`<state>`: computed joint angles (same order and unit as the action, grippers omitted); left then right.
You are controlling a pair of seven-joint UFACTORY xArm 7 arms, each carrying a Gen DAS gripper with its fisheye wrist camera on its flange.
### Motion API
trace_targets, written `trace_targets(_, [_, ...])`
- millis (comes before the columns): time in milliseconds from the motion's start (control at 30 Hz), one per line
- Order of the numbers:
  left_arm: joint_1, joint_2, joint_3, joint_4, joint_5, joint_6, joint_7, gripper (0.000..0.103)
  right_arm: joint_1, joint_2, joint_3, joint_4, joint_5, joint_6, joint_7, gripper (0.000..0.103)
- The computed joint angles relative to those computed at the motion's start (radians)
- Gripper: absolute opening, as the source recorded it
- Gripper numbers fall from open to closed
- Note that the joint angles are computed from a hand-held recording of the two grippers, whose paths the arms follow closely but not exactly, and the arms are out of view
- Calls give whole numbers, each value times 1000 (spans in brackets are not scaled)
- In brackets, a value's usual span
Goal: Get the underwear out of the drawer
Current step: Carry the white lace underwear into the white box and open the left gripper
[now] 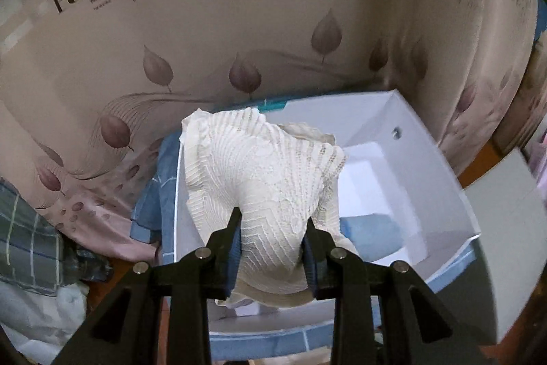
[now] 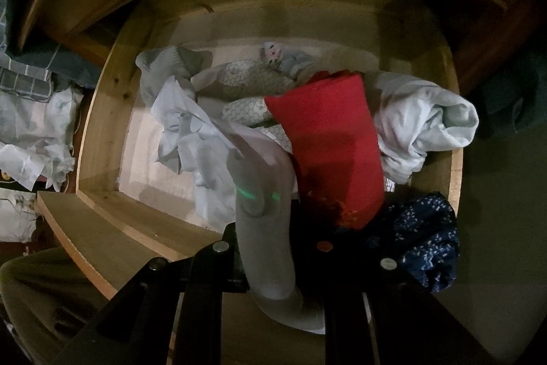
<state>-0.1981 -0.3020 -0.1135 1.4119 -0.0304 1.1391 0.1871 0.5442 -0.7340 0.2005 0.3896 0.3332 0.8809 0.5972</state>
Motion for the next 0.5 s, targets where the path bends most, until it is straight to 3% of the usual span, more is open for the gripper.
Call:
trace_targets(267, [10, 1, -7, -72, 15, -21, -86, 31, 4, 0, -2, -3, 5, -7, 2, 16])
trace_targets(500, [2, -16, -11, -101, 26, -60, -100, 43, 10, -4, -5, -8, 12, -17, -2, 16])
